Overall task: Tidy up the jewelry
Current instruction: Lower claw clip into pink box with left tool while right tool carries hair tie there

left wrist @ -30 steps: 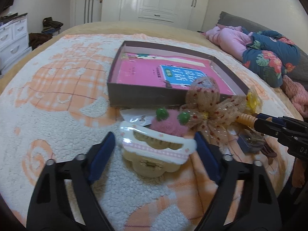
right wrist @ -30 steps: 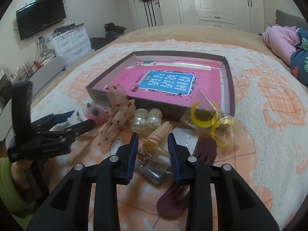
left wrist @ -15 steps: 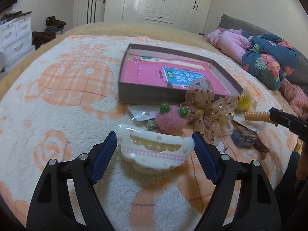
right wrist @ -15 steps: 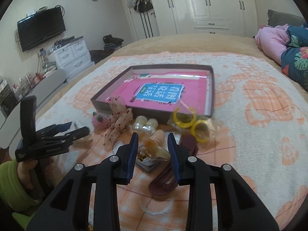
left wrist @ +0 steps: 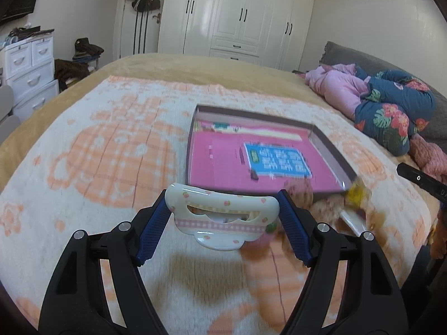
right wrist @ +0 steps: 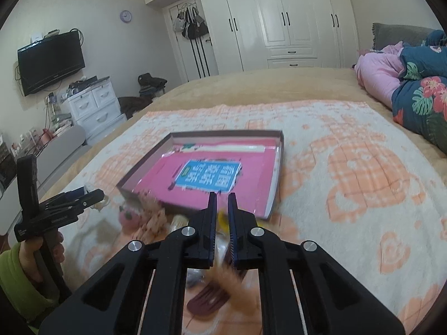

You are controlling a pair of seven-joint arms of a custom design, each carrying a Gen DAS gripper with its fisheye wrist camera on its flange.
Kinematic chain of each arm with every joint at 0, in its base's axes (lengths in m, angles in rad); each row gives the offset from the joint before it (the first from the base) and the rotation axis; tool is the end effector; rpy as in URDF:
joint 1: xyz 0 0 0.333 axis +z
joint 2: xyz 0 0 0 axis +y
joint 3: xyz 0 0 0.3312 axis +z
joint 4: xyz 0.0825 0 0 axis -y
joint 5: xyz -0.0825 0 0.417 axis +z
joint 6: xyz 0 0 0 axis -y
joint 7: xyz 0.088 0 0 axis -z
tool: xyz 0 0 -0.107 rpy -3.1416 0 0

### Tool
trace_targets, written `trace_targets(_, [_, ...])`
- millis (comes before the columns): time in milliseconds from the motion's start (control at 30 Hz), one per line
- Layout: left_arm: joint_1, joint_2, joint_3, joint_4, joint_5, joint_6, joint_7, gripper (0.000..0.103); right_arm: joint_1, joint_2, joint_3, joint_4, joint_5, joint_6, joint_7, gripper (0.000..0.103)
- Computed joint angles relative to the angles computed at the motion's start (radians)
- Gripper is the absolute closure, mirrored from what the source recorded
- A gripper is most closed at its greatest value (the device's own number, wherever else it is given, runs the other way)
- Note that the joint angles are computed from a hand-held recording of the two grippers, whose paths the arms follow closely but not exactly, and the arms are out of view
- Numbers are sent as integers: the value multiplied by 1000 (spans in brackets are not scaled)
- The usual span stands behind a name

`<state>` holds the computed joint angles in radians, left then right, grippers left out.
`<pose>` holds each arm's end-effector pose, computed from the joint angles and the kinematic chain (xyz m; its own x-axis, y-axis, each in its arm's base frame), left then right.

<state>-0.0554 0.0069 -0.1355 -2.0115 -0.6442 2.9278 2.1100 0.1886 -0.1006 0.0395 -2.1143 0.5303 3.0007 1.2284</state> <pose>0.6252 -0.0819 0.5498 -0.2353 -0.9601 0.1510 -0.5949 0.0194 -0.8036 0.5872 0.0997 0.5722 0.1840 -0.9648 -0.1877 -0.5637 0.0528 -0.8243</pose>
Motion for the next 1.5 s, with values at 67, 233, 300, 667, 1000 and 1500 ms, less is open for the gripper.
trace_targets(67, [-1,26,-1,32,22,6,-17,36,-9,26,0,27,-29,3,12,95])
trace_targets(233, [-5,94,-4,124,57,10,-52,36,-18,38,-20,43,-2,-47,17,96])
trace_targets(300, [-5,121,-5,160,70,4,-62,36,-13,29,-31,30,58,-99,-35,95])
trace_targets(667, [-32,261,15,347,195,-52,-172,36,-15,-41,-14,-98,21,-212,-102,68])
trace_targets(1000, [-31,321,19,422,251,-118,-235,36,-33,-4,-5,-95,-116,-213,-37,69])
trace_targets(1500, [-35,375,33,473,311,-178,-288,36,-13,69,-34,76,106,-167,-195,86])
